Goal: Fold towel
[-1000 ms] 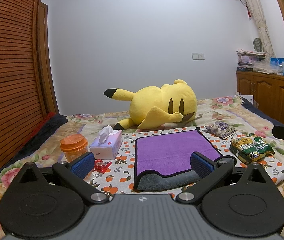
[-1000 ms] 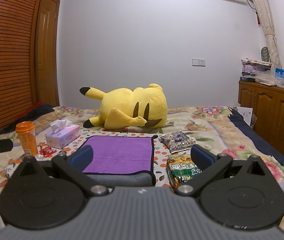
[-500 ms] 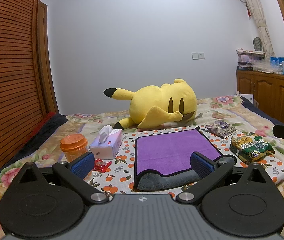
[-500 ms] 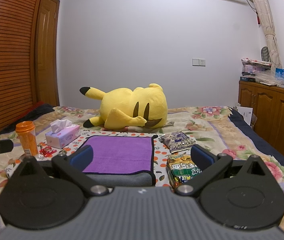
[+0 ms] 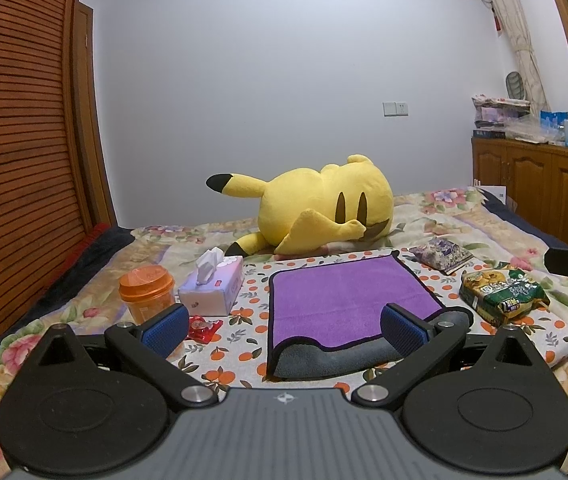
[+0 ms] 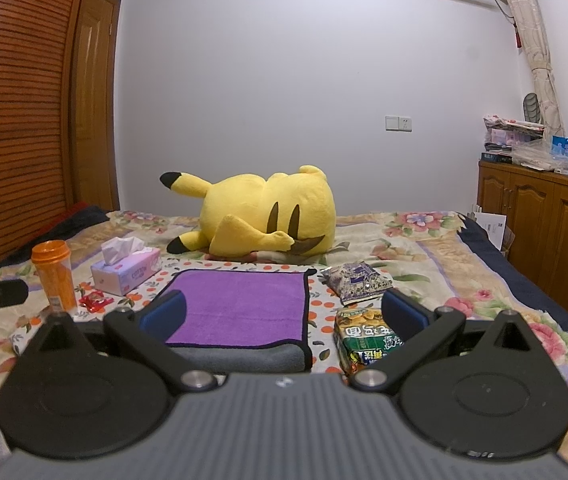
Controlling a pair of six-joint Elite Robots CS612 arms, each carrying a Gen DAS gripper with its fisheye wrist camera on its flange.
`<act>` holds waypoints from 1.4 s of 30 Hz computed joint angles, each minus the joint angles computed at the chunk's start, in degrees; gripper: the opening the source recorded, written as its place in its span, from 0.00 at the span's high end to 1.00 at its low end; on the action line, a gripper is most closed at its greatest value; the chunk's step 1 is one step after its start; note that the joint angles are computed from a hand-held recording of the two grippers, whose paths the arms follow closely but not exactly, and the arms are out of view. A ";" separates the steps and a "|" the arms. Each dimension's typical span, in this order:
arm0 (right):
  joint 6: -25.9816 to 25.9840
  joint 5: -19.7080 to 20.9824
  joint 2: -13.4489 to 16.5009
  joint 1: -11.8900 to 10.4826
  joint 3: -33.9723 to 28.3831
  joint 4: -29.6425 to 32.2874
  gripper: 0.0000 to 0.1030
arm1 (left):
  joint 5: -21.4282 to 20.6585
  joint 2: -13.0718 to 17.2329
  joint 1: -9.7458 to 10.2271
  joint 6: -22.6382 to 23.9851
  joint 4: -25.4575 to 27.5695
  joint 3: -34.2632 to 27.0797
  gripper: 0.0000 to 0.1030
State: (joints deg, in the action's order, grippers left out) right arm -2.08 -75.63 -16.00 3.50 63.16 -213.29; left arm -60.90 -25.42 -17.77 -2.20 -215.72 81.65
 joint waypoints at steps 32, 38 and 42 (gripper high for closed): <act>-4.05 -0.22 0.96 1.01 -3.75 9.35 0.00 | -1.33 1.19 1.38 -1.12 11.29 -4.65 0.00; -4.73 -0.54 1.83 1.26 -6.06 12.30 0.00 | -2.80 1.85 2.04 -1.15 14.41 -6.66 0.00; -5.34 0.32 2.66 1.28 -7.92 13.47 0.00 | -3.77 2.39 2.38 -0.74 16.23 -7.99 0.00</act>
State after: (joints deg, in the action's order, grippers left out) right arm -7.42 -75.32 -13.33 4.79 55.24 -199.82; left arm -64.67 -23.03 -15.39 -2.94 -199.49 73.66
